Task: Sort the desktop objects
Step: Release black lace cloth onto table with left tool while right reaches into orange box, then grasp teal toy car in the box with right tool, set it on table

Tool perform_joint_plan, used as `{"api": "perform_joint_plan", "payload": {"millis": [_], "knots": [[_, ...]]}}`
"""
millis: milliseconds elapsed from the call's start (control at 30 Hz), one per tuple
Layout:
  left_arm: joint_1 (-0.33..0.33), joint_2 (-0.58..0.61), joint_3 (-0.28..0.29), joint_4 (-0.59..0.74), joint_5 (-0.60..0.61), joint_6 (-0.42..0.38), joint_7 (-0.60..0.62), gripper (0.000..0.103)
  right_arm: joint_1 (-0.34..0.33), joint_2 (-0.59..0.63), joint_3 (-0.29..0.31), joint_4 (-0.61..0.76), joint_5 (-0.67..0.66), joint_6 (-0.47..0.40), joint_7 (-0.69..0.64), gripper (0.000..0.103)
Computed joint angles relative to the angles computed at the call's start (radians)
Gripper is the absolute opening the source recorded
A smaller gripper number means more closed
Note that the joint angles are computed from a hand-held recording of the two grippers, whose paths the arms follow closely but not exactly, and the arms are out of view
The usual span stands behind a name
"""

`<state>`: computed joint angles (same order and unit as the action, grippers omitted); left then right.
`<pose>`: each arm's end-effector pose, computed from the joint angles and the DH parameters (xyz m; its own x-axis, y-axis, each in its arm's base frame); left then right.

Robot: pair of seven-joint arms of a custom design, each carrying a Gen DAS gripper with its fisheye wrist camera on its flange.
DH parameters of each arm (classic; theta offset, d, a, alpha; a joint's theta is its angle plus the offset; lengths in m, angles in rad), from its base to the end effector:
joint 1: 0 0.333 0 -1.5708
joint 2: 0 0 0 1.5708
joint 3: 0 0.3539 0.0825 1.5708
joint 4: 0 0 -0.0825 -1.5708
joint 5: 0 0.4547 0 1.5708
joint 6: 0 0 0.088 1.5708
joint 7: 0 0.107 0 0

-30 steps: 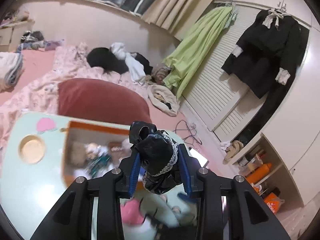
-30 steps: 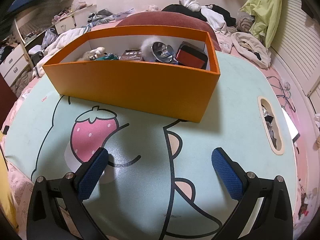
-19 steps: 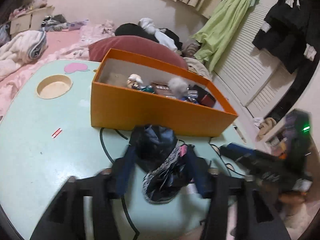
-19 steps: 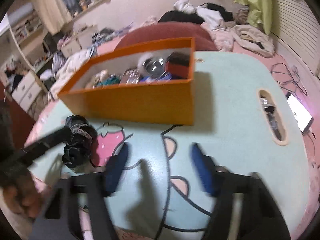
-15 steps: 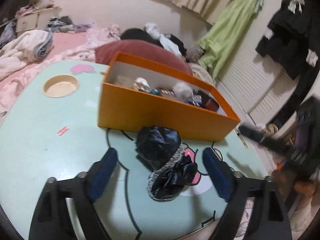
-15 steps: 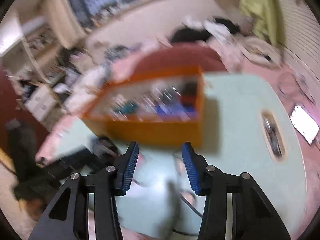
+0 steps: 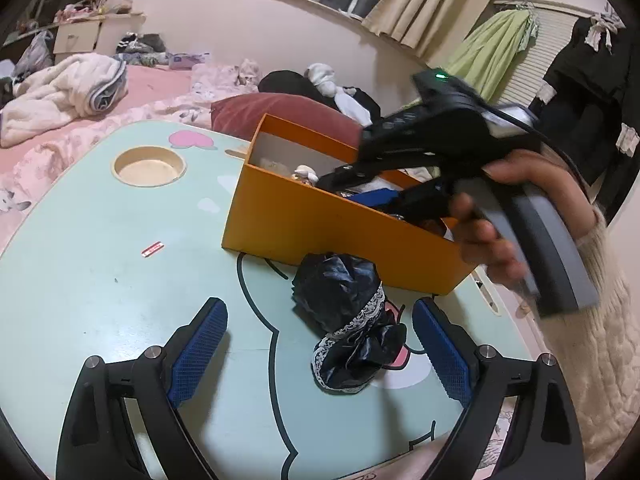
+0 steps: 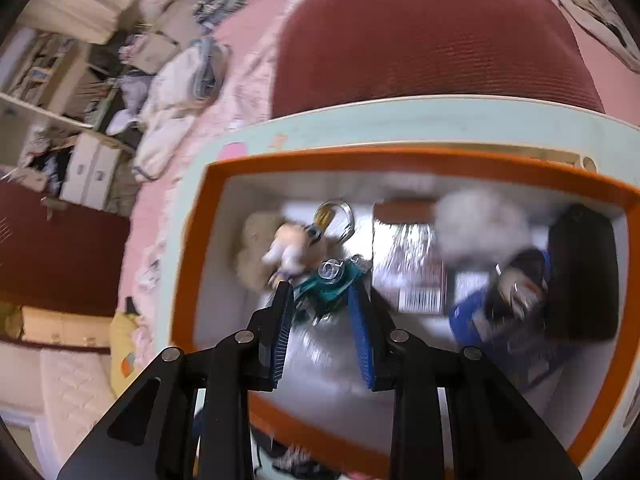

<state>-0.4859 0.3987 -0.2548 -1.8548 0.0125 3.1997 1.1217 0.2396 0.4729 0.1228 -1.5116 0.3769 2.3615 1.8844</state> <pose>0.5722 -0.4934 0.4215 -0.3910 -0.8120 0.4333 -0.7175 -0.0259 -0.6961 0.7573 0.2742 0.4395 -0.1283 -0.8757 -0.4655 -0.9565 0.2333 -0.1751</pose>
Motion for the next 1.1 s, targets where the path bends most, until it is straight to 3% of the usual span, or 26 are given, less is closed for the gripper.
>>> {"api": "perform_joint_plan", "payload": {"millis": [100, 167, 267, 400, 467, 533, 600, 667, 767, 900, 1000, 1100], "knots": [[0.015, -0.002, -0.015, -0.009, -0.001, 0.013, 0.006, 0.093, 0.018, 0.063, -0.004, 0.106, -0.05, -0.089, -0.011, 0.038], [0.025, 0.002, -0.027, -0.005, -0.002, 0.009, 0.011, 0.093, 0.049, 0.079, -0.022, 0.141, -0.121, -0.108, -0.017, 0.045], [0.021, 0.002, -0.022, -0.003, -0.004, 0.009, 0.011, 0.093, 0.081, 0.129, -0.039, 0.219, -0.195, -0.138, -0.003, 0.047], [0.022, 0.007, -0.025, -0.001, -0.005, 0.016, 0.013, 0.093, 0.063, 0.162, -0.01, 0.295, -0.174, -0.296, -0.064, 0.05], [0.027, 0.007, -0.029, 0.0, -0.007, 0.01, 0.014, 0.093, 0.112, 0.152, -0.037, 0.278, -0.274, -0.271, -0.119, 0.051], [0.029, 0.005, -0.031, -0.001, -0.01, 0.012, 0.013, 0.093, 0.117, 0.159, -0.041, 0.291, -0.276, -0.282, -0.109, 0.041], [0.023, 0.002, -0.025, -0.005, -0.01, 0.019, 0.011, 0.093, 0.135, 0.153, -0.058, 0.286, -0.317, -0.283, -0.096, 0.039], [0.023, 0.002, -0.026, -0.005, -0.01, 0.018, 0.012, 0.093, 0.124, 0.127, -0.048, 0.238, -0.297, -0.238, -0.094, 0.037], [0.035, 0.006, -0.039, -0.003, -0.014, 0.015, 0.013, 0.093, 0.069, 0.046, -0.008, 0.1, -0.186, -0.118, -0.127, 0.026], [0.03, 0.005, -0.034, -0.005, -0.015, 0.017, 0.011, 0.093, 0.011, -0.108, 0.021, -0.105, -0.042, 0.104, -0.209, 0.026], [0.026, 0.002, -0.028, -0.008, -0.014, 0.021, 0.01, 0.093, -0.041, -0.249, 0.062, -0.266, 0.156, 0.263, -0.36, 0.026], [0.034, 0.002, -0.036, -0.012, -0.017, 0.035, 0.01, 0.093, -0.027, -0.391, 0.053, -0.409, 0.262, 0.339, -0.46, 0.026]]}}
